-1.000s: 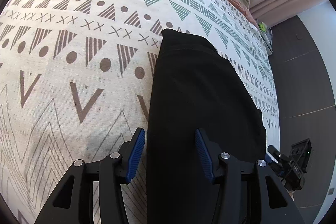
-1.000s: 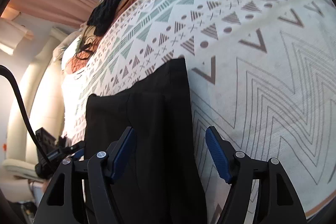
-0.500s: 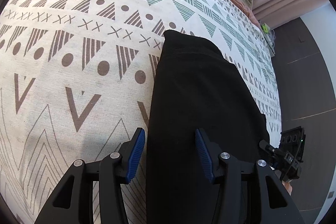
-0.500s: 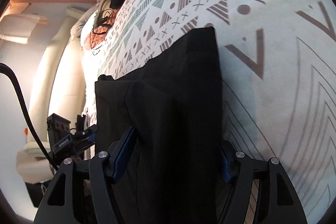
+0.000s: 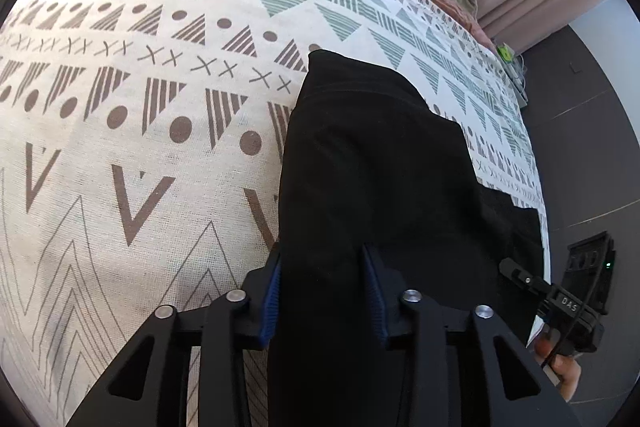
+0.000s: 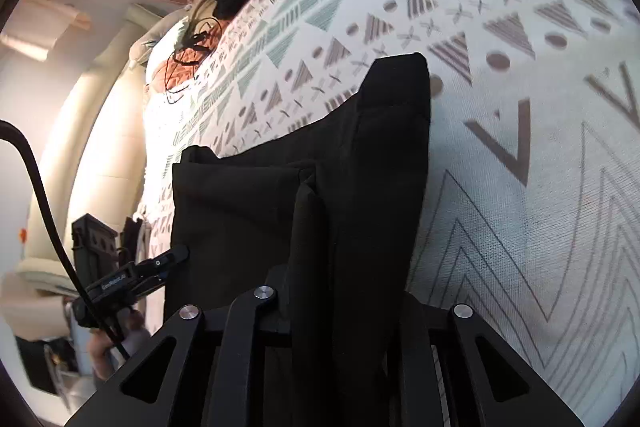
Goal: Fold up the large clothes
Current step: 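Grasp the folded black shirt with both grippers and lift it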
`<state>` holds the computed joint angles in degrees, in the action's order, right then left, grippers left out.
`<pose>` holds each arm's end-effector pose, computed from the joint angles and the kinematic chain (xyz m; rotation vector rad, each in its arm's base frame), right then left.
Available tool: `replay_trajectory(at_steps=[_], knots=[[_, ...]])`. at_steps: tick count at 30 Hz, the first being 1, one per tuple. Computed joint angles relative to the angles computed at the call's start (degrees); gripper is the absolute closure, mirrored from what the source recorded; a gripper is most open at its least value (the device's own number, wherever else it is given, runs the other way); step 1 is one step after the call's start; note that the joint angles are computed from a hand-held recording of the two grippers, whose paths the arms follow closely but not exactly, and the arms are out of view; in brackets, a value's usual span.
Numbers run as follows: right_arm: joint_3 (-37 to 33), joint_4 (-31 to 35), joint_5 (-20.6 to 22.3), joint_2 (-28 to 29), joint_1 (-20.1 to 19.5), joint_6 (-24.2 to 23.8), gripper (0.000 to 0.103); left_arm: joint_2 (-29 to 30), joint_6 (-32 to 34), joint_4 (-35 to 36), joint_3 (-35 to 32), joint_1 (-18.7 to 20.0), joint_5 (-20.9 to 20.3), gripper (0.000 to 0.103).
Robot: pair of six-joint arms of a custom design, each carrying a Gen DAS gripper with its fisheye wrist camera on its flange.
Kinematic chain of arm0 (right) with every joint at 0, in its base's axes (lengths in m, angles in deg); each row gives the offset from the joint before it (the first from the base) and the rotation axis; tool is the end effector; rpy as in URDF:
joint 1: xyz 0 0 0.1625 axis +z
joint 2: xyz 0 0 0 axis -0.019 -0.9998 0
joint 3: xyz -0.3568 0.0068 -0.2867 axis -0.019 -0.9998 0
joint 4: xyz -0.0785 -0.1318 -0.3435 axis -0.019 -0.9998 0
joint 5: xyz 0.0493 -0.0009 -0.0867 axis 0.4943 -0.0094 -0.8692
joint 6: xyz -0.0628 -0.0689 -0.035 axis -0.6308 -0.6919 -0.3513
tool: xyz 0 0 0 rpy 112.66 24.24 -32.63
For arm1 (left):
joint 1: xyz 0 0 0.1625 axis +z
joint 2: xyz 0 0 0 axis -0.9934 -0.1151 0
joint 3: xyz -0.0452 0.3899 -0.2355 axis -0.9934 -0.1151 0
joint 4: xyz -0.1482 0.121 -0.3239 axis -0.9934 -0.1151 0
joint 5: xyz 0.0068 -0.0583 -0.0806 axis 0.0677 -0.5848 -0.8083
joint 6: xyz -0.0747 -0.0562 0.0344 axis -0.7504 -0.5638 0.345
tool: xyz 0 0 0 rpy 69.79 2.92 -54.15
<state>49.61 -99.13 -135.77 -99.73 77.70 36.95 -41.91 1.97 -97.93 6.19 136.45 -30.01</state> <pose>-0.0265 -0.6829 0.3635 -0.0676 -2.9294 0.7548 -0.3783 -0.7925 -0.0104 0.0896 2.8250 -0.4950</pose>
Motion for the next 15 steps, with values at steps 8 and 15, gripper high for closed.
replay_trajectory(at_steps=[8,15], knots=[[4.64,-7.99,-3.58,-2.87,3.53,0.08,0.089,-3.15,2.34,-6.78,5.61,-1.49,0.11,0.081],[9.66,-15.12,-5.47,-5.96,6.83,-0.59,0.089,-7.30,4.74,-14.16,12.23,-3.01,-1.16,0.084]])
